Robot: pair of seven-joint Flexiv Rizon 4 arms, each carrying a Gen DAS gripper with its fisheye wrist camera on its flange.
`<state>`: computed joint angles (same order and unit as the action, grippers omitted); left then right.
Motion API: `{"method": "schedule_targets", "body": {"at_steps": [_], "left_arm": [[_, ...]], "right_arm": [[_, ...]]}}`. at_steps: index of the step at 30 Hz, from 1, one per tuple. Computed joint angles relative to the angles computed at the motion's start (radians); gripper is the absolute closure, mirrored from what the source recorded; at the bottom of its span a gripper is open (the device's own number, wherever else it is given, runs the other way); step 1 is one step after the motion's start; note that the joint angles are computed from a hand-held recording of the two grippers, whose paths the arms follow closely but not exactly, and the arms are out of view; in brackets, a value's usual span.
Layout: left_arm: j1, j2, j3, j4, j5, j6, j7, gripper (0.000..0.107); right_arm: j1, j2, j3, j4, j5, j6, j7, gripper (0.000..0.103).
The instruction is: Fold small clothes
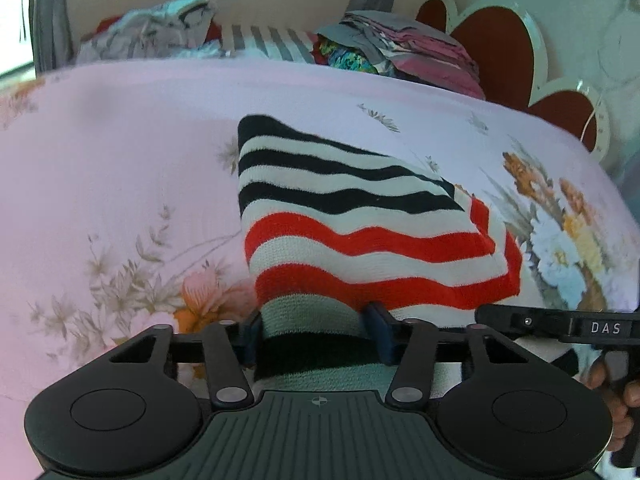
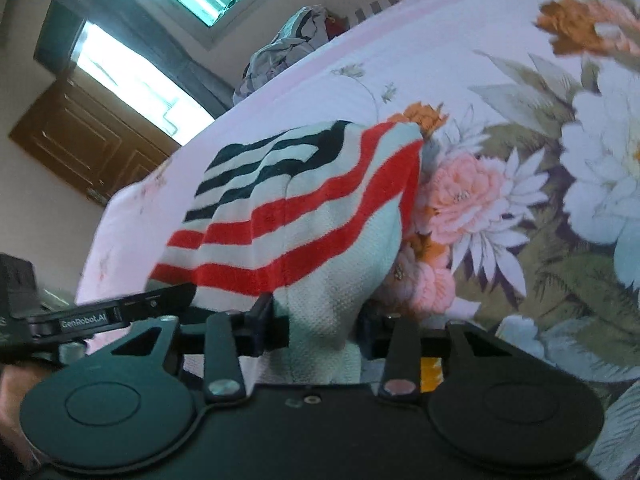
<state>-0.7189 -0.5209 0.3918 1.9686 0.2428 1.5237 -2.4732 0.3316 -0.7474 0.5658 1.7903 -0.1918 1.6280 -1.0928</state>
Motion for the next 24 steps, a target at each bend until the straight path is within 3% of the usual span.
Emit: {"method": "schedule_targets", "body": {"at_steps": [4, 9, 14, 20, 24], "left_arm": [[-0.042, 0.021, 0.041, -0.026, 0.065, -0.061, -0.013, 0.064], [0.019, 0.075, -0.008, 0.015, 0.127, -0.026, -0.007, 0.068], [0.047, 0.149, 0.013, 0.098, 0.199, 0.028, -0.027, 0.068], [0.085, 0.300, 0.116, 0.265, 0.350, 0.071, -0.068, 0.068], [0.184, 0.429, 0.163, 0.396, 0.449, 0.076, -0.054, 0.068]], "right_arm": [[0.142, 0.069, -0.161, 0.016, -0.025, -0.002, 0.023, 0.069], [0.300, 0.133, -0.327, 0.049, -0.051, 0.017, 0.071, 0.070], [0.424, 0.151, -0.427, 0.034, -0.078, 0.015, 0.138, 0.070], [0.567, 0.069, -0.487, -0.098, -0.127, -0.015, 0.226, 0.070], [0.615, -0.041, -0.445, -0.270, -0.169, -0.078, 0.248, 0.070]]}}
